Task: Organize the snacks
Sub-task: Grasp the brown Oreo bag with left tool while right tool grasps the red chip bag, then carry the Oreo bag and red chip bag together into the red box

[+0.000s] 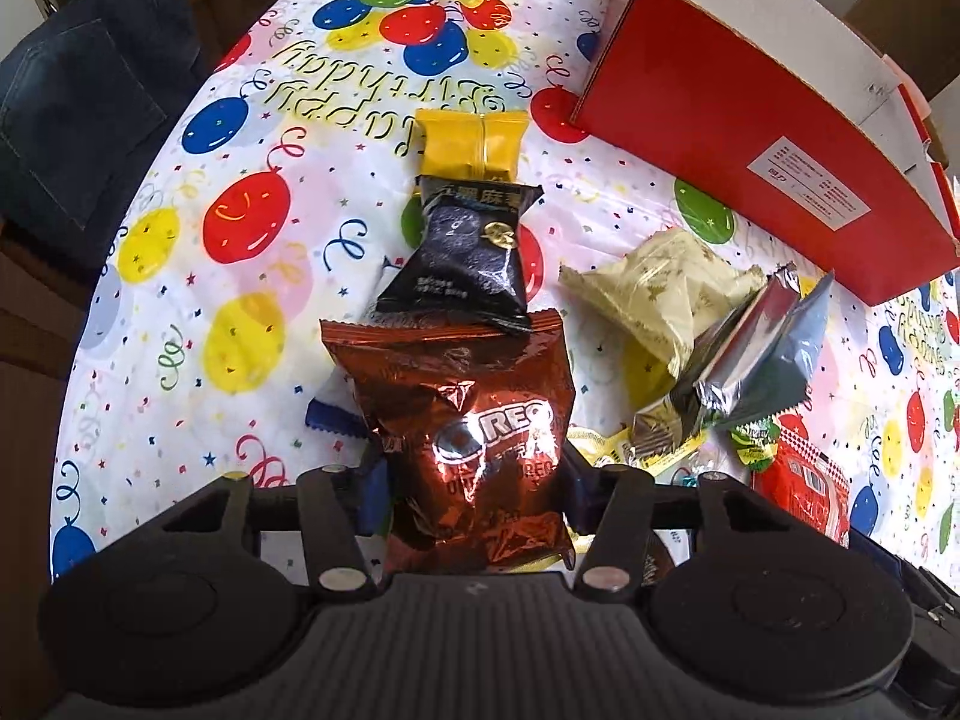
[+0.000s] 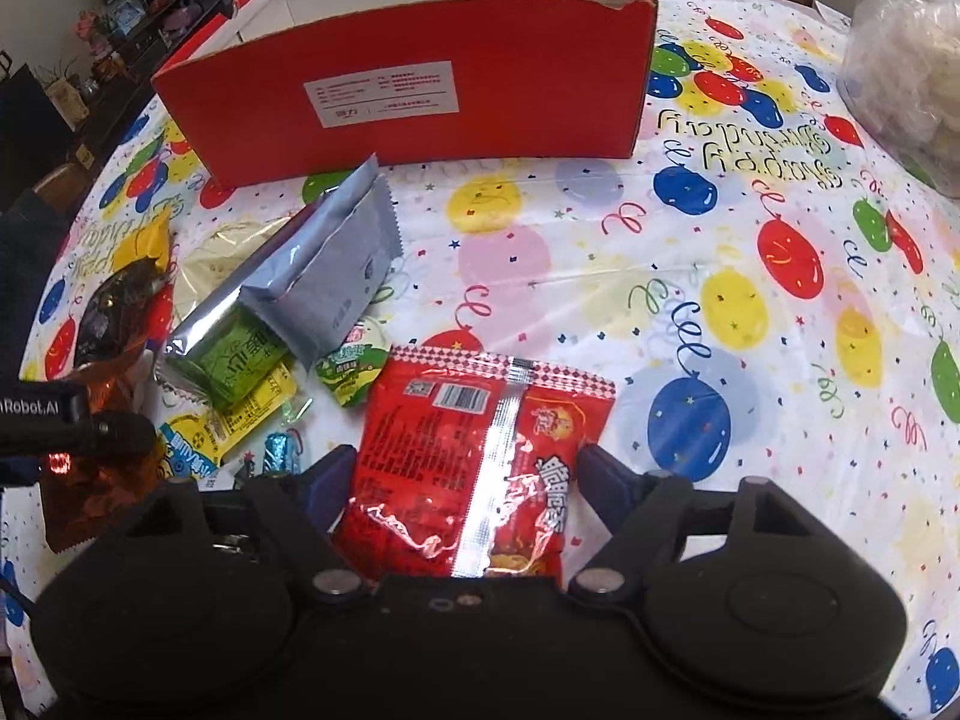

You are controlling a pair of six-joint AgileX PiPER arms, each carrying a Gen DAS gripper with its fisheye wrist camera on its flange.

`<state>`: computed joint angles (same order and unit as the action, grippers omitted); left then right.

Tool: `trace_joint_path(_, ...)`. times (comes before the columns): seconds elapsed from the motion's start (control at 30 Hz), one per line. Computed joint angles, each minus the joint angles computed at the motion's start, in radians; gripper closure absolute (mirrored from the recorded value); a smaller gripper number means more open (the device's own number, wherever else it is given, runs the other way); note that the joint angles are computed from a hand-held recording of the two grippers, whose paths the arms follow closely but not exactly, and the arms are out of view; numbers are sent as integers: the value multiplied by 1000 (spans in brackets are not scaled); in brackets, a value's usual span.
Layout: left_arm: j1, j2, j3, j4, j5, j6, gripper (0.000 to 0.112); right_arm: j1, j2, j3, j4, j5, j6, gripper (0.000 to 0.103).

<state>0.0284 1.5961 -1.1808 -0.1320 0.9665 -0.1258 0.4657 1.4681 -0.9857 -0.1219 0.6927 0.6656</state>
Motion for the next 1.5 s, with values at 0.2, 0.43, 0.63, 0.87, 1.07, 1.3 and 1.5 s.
trace_joint_path(0.2, 31, -26, 30, -21, 0, 31, 63, 0, -34, 31, 4, -18, -1, 38)
trace_joint_path(0.43, 65, -63, 60, -39, 5, 74, 65, -8, -93, 70, -9, -20, 64, 38)
trace_joint_path(0.63, 108, -100, 82, -73, 21, 124, 65, 1, -168, 100, -34, -6, 117, 38)
trace_joint_path(0.87, 143, -169, 79, -122, 44, 178, 66, 40, -227, 80, -104, 21, 164, 38)
trace_joint_path(1.07, 136, -194, 12, -154, 71, 207, 66, 44, -242, 14, -143, 40, 122, 38)
trace_joint_path(1.3, 85, -165, -104, -160, 98, 199, 65, -17, -205, -104, -103, 60, -17, 38)
trace_joint_path(1.5, 16, -109, -229, -124, 92, 172, 65, -97, -143, -219, -49, 47, -157, 38)
